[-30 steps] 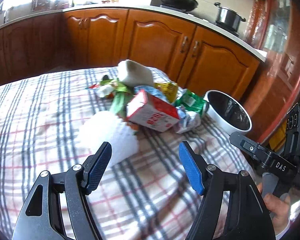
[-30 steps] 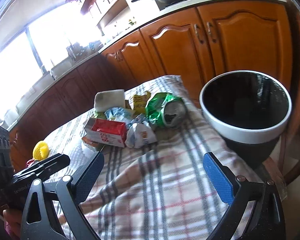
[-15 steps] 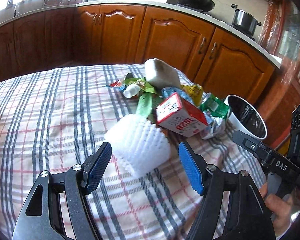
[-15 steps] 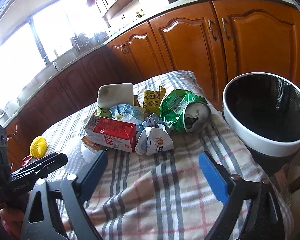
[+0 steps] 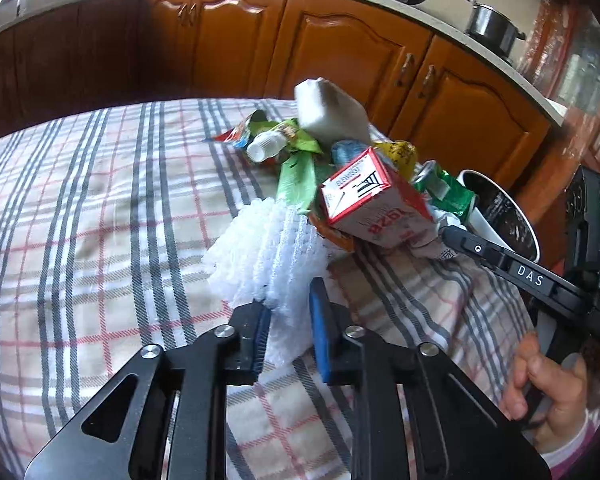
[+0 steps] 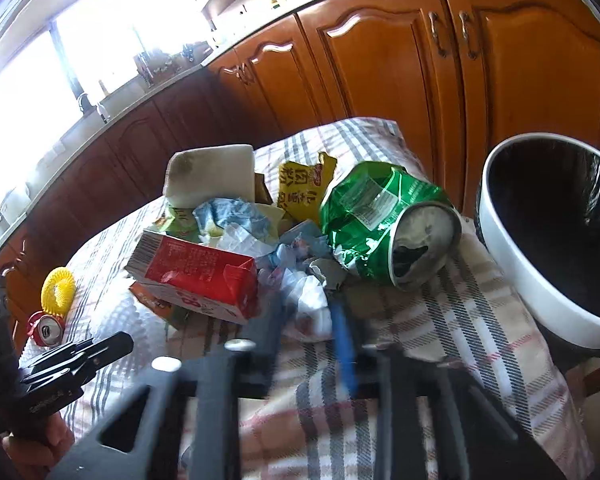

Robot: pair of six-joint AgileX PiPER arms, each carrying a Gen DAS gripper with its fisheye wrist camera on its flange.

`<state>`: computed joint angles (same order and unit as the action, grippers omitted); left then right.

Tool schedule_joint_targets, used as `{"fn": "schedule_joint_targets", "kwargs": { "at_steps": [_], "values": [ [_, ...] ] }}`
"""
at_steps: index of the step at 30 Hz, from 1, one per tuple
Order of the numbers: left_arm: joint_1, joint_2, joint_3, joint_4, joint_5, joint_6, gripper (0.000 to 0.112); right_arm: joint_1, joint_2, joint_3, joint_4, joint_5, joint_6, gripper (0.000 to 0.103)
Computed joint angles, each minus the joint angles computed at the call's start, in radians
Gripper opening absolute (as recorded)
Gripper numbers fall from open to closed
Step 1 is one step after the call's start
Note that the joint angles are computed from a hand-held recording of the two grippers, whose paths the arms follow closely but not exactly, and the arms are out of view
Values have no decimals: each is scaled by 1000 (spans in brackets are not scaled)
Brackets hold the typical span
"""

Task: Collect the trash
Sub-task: 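Grasp the white foam net with the left tool while the right tool grasps a crumpled wrapper, then carry both items over the black bin and open both tools to release them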

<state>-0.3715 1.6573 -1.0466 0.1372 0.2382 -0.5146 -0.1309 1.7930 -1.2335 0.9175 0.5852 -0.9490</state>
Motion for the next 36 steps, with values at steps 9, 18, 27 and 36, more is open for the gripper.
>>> {"fn": "schedule_joint_targets", "kwargs": {
  "at_steps": [9, 18, 27, 36],
  "values": [
    [-61, -92, 39, -146, -12, 166, 14, -94, -129, 129, 119, 83, -147, 10],
    [-143, -67, -39, -209, 13, 234, 14, -219, -228, 196, 178, 152, -224, 9],
    [-197, 17, -164, -255, 50, 283, 14, -358, -255, 197, 212, 260, -256, 8],
    [-253, 108, -310, -227, 98, 265, 14, -455, -270, 203, 240, 312, -301, 7]
  ]
}}
